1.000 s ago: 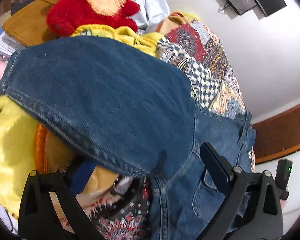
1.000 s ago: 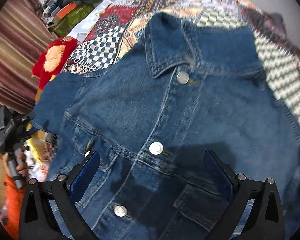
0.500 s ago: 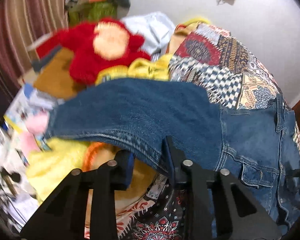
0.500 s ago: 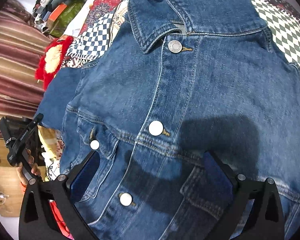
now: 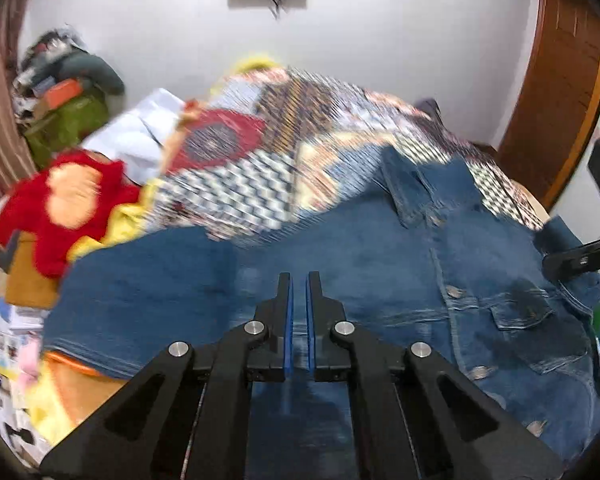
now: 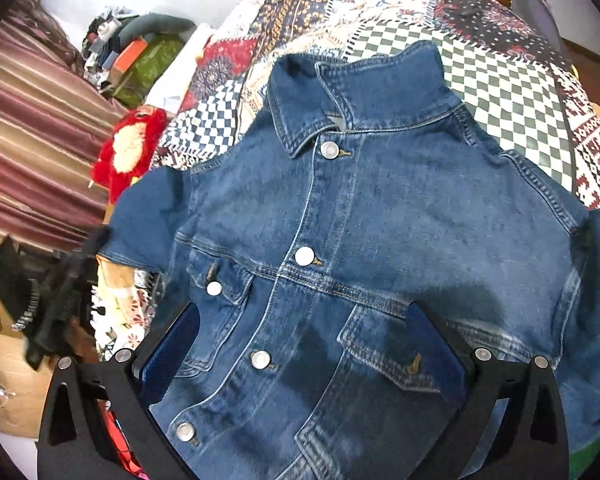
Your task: Fold large clothes
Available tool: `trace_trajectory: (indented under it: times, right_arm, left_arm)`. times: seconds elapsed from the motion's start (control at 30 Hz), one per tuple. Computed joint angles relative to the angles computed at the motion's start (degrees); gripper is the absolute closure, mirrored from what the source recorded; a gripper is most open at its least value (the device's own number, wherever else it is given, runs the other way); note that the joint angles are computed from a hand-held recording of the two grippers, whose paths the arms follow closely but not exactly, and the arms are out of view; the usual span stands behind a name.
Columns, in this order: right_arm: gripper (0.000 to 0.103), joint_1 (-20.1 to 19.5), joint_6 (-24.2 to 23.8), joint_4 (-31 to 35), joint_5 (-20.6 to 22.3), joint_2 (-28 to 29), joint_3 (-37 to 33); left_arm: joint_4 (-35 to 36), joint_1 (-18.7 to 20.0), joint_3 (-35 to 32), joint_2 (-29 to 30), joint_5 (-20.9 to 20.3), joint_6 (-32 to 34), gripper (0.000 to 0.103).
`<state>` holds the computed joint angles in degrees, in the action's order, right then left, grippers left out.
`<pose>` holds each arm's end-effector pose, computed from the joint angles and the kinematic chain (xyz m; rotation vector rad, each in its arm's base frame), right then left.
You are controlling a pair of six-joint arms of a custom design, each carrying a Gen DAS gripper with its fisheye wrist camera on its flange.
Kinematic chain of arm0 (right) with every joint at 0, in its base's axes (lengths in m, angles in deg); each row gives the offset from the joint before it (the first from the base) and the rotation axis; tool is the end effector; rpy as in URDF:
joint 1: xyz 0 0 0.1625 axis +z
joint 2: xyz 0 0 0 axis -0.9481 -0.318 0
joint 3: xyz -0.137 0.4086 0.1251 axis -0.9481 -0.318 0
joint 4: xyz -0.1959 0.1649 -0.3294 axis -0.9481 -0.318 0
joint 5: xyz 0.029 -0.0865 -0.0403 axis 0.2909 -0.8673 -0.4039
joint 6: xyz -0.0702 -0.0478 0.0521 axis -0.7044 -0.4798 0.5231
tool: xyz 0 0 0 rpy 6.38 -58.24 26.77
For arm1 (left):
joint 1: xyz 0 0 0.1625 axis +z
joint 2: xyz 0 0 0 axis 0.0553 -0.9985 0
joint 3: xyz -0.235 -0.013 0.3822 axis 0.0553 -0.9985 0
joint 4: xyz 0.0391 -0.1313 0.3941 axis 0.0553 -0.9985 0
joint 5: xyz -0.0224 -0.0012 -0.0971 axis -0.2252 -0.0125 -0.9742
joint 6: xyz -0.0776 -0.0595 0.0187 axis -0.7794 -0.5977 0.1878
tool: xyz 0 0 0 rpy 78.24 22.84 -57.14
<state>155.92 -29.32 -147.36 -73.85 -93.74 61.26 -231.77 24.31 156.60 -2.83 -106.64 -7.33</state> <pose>0.0682 -0.3458 0.3775 -0.1080 -2.7328 0.5288 -0.3704 -0.4146 0.1416 0.8543 2.4234 -0.6494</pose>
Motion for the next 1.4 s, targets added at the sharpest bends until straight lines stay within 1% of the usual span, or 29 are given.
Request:
trace_trajectory:
  times: [0.03, 0.1, 0.17, 0.23, 0.27, 0.3, 0.33, 0.4, 0.47, 0.53, 0.63, 0.7, 0.8, 0.9, 0.97, 1.03, 1.07, 1.1, 1.17, 1.2, 1.27, 1.3, 1.33, 1.37, 1.4]
  right_arm:
    - [0.0, -0.02, 0.14, 0.61, 0.59, -0.94, 0.06]
    - [0.0, 0.22, 0.09, 1.67, 1.17, -2.54, 0.29]
    - [0.0, 0.49, -0.79, 1.97, 0.55, -3.98, 0.81]
    - [0.0, 1.02, -1.62, 1.52, -1.18, -4.58, 1.35]
    - [0.0, 1.38, -2.05, 1.21, -2.29, -4.61, 1.52]
    - [0.0, 1.89, -2.43, 0.7, -3.72, -4.52, 1.83]
    - [0.0, 1.8, -2.91, 0.14, -4.3, -4.45, 2.21]
    - [0.0, 1.27, -3.36, -0.44, -4.57, -3.85, 2.68]
    - [0.0, 0.42, -3.44, -0.5, -3.8, -3.25, 2.95]
    - [0.0, 0.07, -2.94, -0.7, -3.18, -2.03, 3.06]
    - [0.0, 0.56, -2.36, -1.51, -3.04, -0.19, 3.09]
    - [0.0, 1.28, -1.83, -2.06, -3.2, 0.89, 2.98]
    - [0.0, 2.13, -0.94, -2.82, -3.49, 2.37, 2.74]
    - [0.0, 2.56, -0.23, -3.35, -4.05, 3.68, 2.63]
    - [0.0, 2.4, 0.0, -3.34, -4.23, 4.38, 2.56]
    - [0.0, 2.08, 0.46, -3.23, -4.34, 5.02, 2.59]
    - [0.0, 1.86, 0.59, -3.14, -4.27, 5.21, 2.61]
    - [0.0, 1.62, 0.74, -2.94, -4.13, 5.33, 2.68]
    - [0.0, 1.35, 0.65, -2.85, -4.02, 5.32, 2.86]
    - [0.0, 1.18, 0.48, -2.86, -4.01, 5.22, 2.95]
    - [0.0, 1.02, 0.31, -2.83, -4.02, 4.84, 3.02]
    - [0.0, 0.91, 0.22, -2.81, -3.99, 4.46, 3.1]
    - [0.0, 0.75, 0.08, -2.69, -3.93, 4.03, 3.14]
    - [0.0, 0.66, 0.05, -2.57, -3.9, 3.63, 3.13]
    - [0.0, 0.51, -0.03, -2.45, -3.83, 3.13, 3.13]
  left_arm:
    - [0.45, 0.35, -0.44, 0.58, -0.83, -1.12, 0.098]
    - [-0.22, 2.13, -0.7, 0.74, -4.4, -4.04, 0.098]
    - [-0.82, 3.54, 0.14, -0.52, -6.43, -7.22, 0.089]
    - [-0.07, 3.74, 1.54, -2.57, -5.41, -10.94, 0.073]
    - [0.22, 3.95, 2.5, -4.12, -4.38, -12.47, 0.068]
    - [0.63, 4.11, 3.4, -5.72, -3.44, -13.74, 0.06]
    - [1.18, 4.55, 4.37, -7.94, -2.42, -15.09, 0.058]
    - [2.02, 5.91, 5.88, -12.23, -1.77, -17.03, 0.058]
    - [1.6, 7.79, 7.27, -16.14, -2.33, -18.79, 0.058]
    - [-0.89, 10.76, 8.42, -19.27, -5.05, -19.98, 0.058]
    - [-5.93, 15.74, 10.31, -22.32, -10.73, -21.42, 0.058]
    - [-7.59, 18.19, 10.83, -22.66, -13.18, -21.95, 0.058]
    - [-8.84, 20.17, 10.75, -21.53, -14.66, -21.42, 0.058]
    - [-9.4, 20.81, 10.4, -20.08, -13.83, -21.52, 0.058]
    - [-9.01, 20.79, 9.69, -19.08, -11.65, -20.72, 0.058]
    - [-7.2, 20.2, 8.21, -17.87, -7.36, -19.57, 0.058]
    - [-5.62, 19.55, 7.24, -17.19, -4.12, -19.06, 0.058]
    - [-2.25, 18.15, 5.74, -16.06, 1.51, -19.06, 0.058]
    - [5.27, 16.27, 2.95, -13.48, 10.69, -19.22, 0.058]
    - [8.65, 15.64, 1.6, -12.02, 14.18, -18.96, 0.058]
    - [14.73, 14.36, -0.82, -9.42, 19.52, -19.76, 0.071]
    - [17.36, 13.49, -1.77, -8.33, 22.0, -19.95, 0.086]
    - [17.79, 12.86, -2.11, -7.82, 23.31, -19.3, 0.089]
    - [15.82, 11.45, -1.92, -7.29, 24.56, -17.26, 0.09]
    - [12.0, 10.11, -1.26, -6.97, 25.19, -14.27, 0.092]
